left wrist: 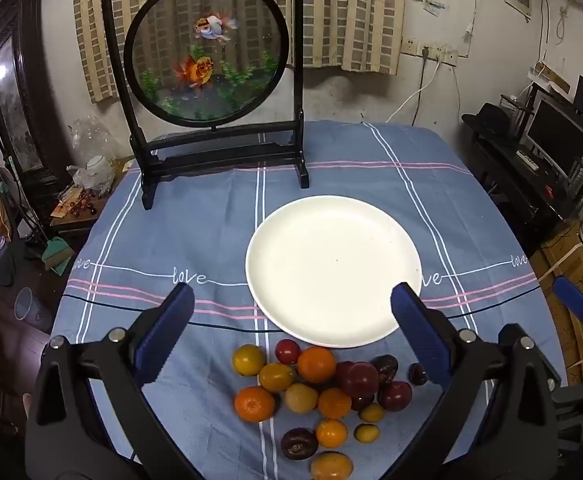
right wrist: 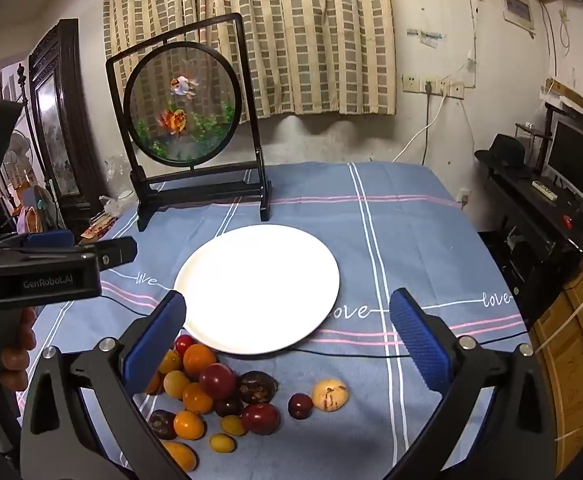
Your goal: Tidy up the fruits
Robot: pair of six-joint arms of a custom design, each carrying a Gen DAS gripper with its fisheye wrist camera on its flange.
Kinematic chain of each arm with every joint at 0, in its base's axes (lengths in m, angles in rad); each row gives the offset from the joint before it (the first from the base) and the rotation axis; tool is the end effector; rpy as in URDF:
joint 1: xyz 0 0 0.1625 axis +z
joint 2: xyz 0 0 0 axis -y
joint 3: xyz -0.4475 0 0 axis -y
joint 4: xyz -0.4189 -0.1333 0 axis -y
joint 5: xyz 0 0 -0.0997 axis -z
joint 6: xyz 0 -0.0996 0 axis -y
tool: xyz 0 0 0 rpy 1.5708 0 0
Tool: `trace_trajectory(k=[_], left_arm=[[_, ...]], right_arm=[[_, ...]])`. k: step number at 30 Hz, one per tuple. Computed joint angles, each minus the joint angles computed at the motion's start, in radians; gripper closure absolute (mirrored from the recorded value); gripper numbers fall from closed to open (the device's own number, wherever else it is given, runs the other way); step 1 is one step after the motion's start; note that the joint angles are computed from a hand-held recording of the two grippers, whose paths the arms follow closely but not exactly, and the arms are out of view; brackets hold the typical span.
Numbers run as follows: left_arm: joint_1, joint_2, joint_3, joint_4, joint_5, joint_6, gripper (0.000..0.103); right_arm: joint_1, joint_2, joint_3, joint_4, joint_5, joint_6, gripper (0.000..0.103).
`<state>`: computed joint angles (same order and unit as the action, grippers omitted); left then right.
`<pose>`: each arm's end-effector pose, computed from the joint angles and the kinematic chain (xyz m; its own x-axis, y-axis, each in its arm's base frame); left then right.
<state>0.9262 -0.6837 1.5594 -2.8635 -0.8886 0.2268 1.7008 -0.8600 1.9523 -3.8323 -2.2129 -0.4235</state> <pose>-0.2865 -0.7075 0.0932 -0.6305 0.4199 -0.6528 0.7093 0.6532 -0.2650 0.1505 -0.5826 0.1904 -0.7683 0.2444 0.5917 -0.4019 0.5353 -0.7429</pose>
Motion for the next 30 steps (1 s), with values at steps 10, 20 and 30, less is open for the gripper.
trace_trajectory(k=[10, 20, 30], left_arm=[[-0.003, -0.004, 0.033, -0.093, -0.006, 0.057, 0.003], [0.004, -0.01, 0.034, -0.073, 0.0, 0.01, 0.003], [0.014, -0.033, 0.069, -0.153, -0.089, 0.024, 0.003]], right_arm=[[0.007, 0.0, 0.006, 0.028, -0.021, 0.001, 0.001], [0.019, 0.015, 0.016, -0.051, -0.023, -0.057, 0.001], [0.011, -0.009, 0.04, -0.186, 0.033, -0.031, 0.001]])
